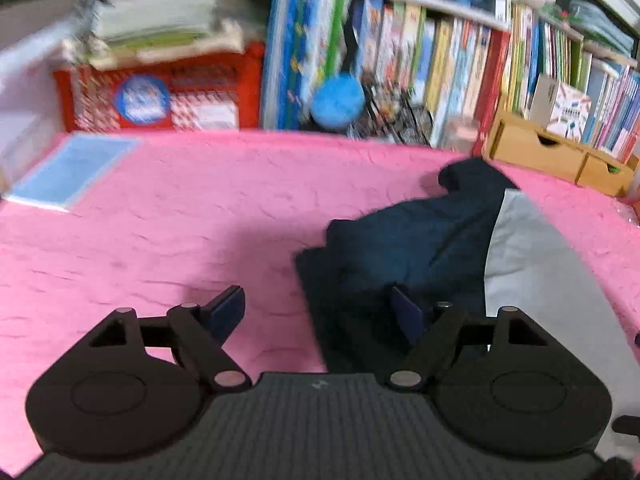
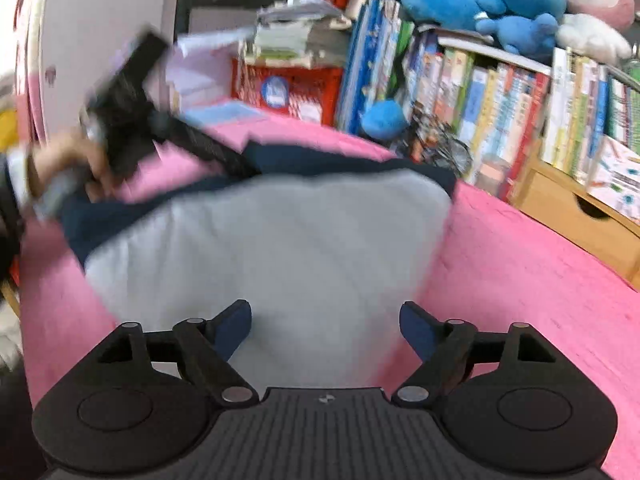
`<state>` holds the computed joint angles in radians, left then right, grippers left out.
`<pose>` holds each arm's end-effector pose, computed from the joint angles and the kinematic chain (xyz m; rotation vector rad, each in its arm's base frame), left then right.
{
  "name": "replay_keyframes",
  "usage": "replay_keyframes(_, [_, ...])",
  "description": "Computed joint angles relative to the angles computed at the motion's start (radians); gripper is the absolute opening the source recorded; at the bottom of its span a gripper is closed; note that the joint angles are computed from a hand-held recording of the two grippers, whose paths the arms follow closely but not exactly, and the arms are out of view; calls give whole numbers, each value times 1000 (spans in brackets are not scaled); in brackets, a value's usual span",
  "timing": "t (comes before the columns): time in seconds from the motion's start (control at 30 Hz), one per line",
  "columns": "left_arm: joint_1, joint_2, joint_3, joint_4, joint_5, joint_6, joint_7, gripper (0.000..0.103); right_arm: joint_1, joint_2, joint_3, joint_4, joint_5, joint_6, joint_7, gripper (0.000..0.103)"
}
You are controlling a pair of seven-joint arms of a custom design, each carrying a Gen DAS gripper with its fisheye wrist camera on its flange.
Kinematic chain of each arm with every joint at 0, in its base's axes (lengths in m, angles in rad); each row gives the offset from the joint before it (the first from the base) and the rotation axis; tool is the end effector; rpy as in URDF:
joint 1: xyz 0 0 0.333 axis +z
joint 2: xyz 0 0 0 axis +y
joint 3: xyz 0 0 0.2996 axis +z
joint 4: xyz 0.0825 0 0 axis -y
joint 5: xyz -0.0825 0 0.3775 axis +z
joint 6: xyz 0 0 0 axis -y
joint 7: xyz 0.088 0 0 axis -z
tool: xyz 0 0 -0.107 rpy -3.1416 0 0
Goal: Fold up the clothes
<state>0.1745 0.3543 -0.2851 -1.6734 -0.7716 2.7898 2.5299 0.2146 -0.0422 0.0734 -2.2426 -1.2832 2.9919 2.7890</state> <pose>0.6878 -0.0190 0.4699 -1.3909 2.0556 -1.0911 0.4902 0.2165 0.4262 -1.9098 1.4349 -0.8541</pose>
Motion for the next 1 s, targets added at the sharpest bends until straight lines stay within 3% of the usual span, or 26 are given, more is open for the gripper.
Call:
replay_keyframes(0.03, [40, -45, -33, -45, -77, 10, 71, 77, 1, -28, 0, -36, 8, -15, -3, 82])
replay_keyframes(0.1, [116, -158, -86, -143, -327, -15, 297, 77, -23, -86, -5, -105, 8, 39, 60, 82])
replay_keyframes(0.17, [144, -273, -91, -244, -545, -63, 512, 82, -70, -142, 19, -148, -65, 90, 189, 82])
replay_keyframes(0.23, [131, -384, -71, -352, -710, -90, 692, 87, -101, -181, 60, -161, -195, 84, 333, 84])
replay_keyframes(0.33, [67, -428, -67, -431, -814, 39, 858, 86, -71, -181, 76, -160, -228, 41, 338, 88])
replay_keyframes(0.43, [13, -360, -65, -438, -658, 189, 735, 85, -22, -179, 117, -168, -216, -142, 296, 88])
replay_keyframes(0.53, [-14, -308, -18, -430, -548, 176, 598, 88, 15, -193, 123, -189, -173, -309, 328, 90])
replay_keyframes(0.67, [-62, -299, 29, -425, -561, 185, 596, 93, 1, -264, 65, -262, -121, -228, 416, 93])
replay_keyframes(0.7, [-76, -298, 38, -425, -579, 194, 618, 94, -2, -273, 89, -268, -89, -285, 397, 92])
replay_keyframes(0.8, [-113, -292, 69, -420, -624, 201, 655, 94, -9, -298, 114, -282, -125, -307, 423, 92])
replay_keyframes(0.9, [-138, -291, 110, -422, -601, 168, 601, 95, -6, -290, 117, -267, -217, -238, 480, 92])
replay_keyframes(1.0, [-144, -287, 133, -419, -576, 137, 558, 99, 26, -225, 145, -203, -223, -309, 412, 92])
